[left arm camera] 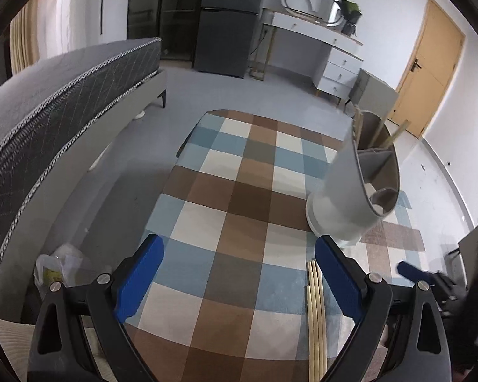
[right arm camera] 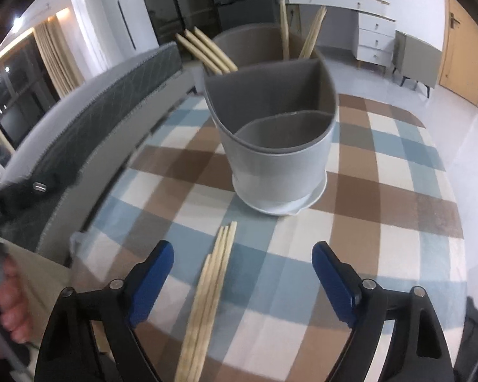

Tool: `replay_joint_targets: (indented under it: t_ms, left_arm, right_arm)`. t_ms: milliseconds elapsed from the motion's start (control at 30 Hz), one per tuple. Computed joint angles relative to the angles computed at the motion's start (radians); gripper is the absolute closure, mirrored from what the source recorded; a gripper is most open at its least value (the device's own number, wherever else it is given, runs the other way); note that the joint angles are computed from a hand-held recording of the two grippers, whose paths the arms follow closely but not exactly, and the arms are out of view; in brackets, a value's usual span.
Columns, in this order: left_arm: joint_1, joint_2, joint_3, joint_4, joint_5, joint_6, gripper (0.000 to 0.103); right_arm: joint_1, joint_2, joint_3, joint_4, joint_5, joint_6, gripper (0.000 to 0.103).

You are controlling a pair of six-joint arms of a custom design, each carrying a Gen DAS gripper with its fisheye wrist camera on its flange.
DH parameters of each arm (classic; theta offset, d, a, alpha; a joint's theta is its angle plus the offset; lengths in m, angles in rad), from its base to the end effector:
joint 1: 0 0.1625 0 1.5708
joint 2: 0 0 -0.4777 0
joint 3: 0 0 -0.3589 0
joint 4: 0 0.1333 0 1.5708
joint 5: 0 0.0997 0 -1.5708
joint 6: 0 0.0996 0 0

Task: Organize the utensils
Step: 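Raise both open tools and move them back toward the chopstick bundle, then lower the right tool to the bundle and pinch one chopstick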

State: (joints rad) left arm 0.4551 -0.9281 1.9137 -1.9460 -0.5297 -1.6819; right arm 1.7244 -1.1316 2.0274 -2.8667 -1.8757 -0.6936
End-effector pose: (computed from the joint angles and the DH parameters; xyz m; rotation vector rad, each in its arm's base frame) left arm -0.3863 -0.4332 0.1473 -0.2283 2.1787 -1.1014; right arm 0.1873 -0.5339 0.2660 1.0385 -2.5088 0.4191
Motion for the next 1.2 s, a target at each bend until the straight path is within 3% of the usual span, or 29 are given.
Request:
replay_joint_targets:
  t_ms: [67,167,233,300,567,700,833,1200]
  left_arm:
    - [0.004,-0.003,-0.014,0.063,-0.003,-0.048,0.01]
    - [0.015,-0.022,0.001,0.054,-0.024,-0.088,0.01]
    - [0.026,-0.03,0.0,0.072,-0.041,-0.126,0.01]
    - [0.034,-0.035,-0.004,0.096,-0.058,-0.158,0.01]
    - [0.037,-0.038,0.011,0.01,-0.071,-0.089,0.01]
    - [0.04,-0.046,0.019,-0.017,-0.081,-0.077,0.01]
    - [0.045,-0.055,0.029,-0.04,-0.092,-0.081,0.01]
    - [0.039,-0.061,0.034,-0.058,-0.091,-0.077,0.01]
  right_arm:
    - [0.001,0.031,-0.018,0.014,-0.018,0.008,0.025]
    - [0.008,0.088,-0.043,0.018,-0.083,0.017,0.039]
    - [0.006,0.11,-0.066,0.054,-0.104,0.043,0.058]
    - [0.003,0.127,-0.086,0.091,-0.12,0.073,0.059]
    - [0.022,0.171,-0.099,0.07,-0.19,0.06,0.06]
    - [0.033,0.182,-0.1,0.051,-0.219,0.06,0.067]
    - [0.047,0.187,-0.101,0.054,-0.248,0.067,0.081]
    - [0.054,0.179,-0.094,0.08,-0.29,0.061,0.08]
